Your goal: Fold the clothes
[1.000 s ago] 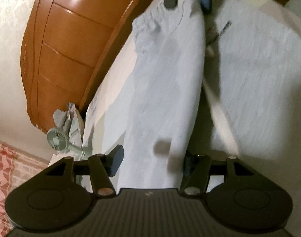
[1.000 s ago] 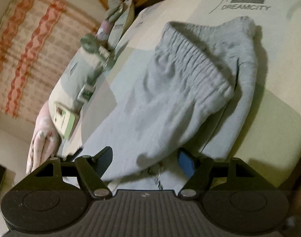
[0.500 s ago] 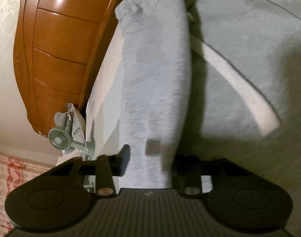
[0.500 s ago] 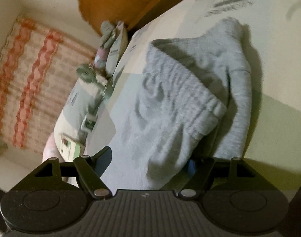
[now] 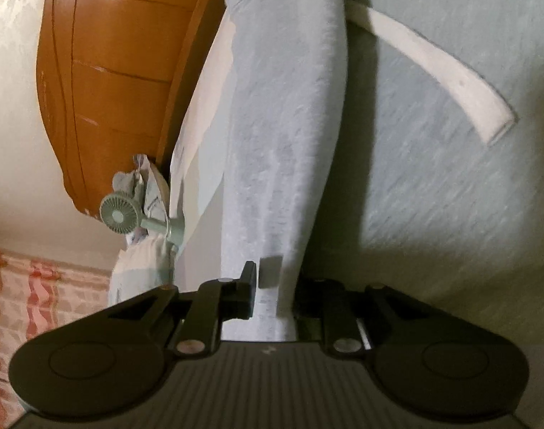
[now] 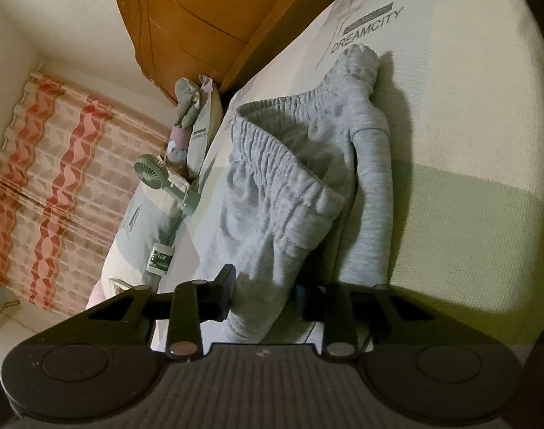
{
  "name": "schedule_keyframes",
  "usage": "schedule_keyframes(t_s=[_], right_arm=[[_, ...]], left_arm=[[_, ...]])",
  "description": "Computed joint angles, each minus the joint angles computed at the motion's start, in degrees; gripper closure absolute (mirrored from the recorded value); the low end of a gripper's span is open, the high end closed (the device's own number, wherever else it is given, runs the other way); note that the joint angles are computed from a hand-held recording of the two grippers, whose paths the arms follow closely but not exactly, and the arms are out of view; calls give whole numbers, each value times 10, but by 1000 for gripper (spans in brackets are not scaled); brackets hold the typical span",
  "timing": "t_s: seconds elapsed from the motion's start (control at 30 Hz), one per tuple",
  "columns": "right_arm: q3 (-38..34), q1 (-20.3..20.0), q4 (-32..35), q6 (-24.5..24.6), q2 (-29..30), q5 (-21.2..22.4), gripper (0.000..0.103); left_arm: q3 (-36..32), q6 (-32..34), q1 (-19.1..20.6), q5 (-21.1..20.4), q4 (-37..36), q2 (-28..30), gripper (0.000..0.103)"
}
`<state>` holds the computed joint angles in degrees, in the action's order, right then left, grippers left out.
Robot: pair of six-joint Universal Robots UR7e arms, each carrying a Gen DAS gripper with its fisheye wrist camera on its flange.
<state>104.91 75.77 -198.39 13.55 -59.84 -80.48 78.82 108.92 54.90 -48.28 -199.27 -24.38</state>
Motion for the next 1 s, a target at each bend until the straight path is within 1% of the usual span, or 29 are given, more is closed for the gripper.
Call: schedule_keyframes(t_s=[0.07, 0.2, 0.27, 0.33, 0.4, 0.43, 0.53, 0.63, 0.77, 0.9, 1.0], right_arm=[[1, -3, -11, 10, 3, 8, 66], [6, -12, -35, 46, 5, 30, 66], [8, -8, -35, 41, 2, 14, 66], [0, 8, -25, 6, 1, -22, 66], [-10, 23, -13, -34, 1, -57, 73], [-16, 31, -7, -54, 1, -75, 81], [-34, 46, 17, -99, 0, -113, 84], [-41, 52, 27, -136, -9, -133, 86], [-72, 58, 57, -174, -16, -144, 87], [-103, 61, 97, -213, -23, -156, 87], [-111, 56, 121, -233, -29, -163, 87]], left_arm=[[-1, -11, 0, 6, 6, 1, 96], [7, -23, -4, 15, 17, -7, 97], [18, -27, -7, 18, 22, -17, 97], [17, -17, -9, 17, 22, -19, 98], [16, -12, -13, 17, 23, -22, 99], [14, -9, -15, 16, 23, -22, 100], [14, 5, -23, 18, 31, -29, 101], [24, 24, -36, 15, 38, -39, 101], [42, 34, -56, 7, 52, -53, 101], [62, -16, -75, 1, 102, -72, 101], [77, -52, -88, -3, 145, -83, 101]])
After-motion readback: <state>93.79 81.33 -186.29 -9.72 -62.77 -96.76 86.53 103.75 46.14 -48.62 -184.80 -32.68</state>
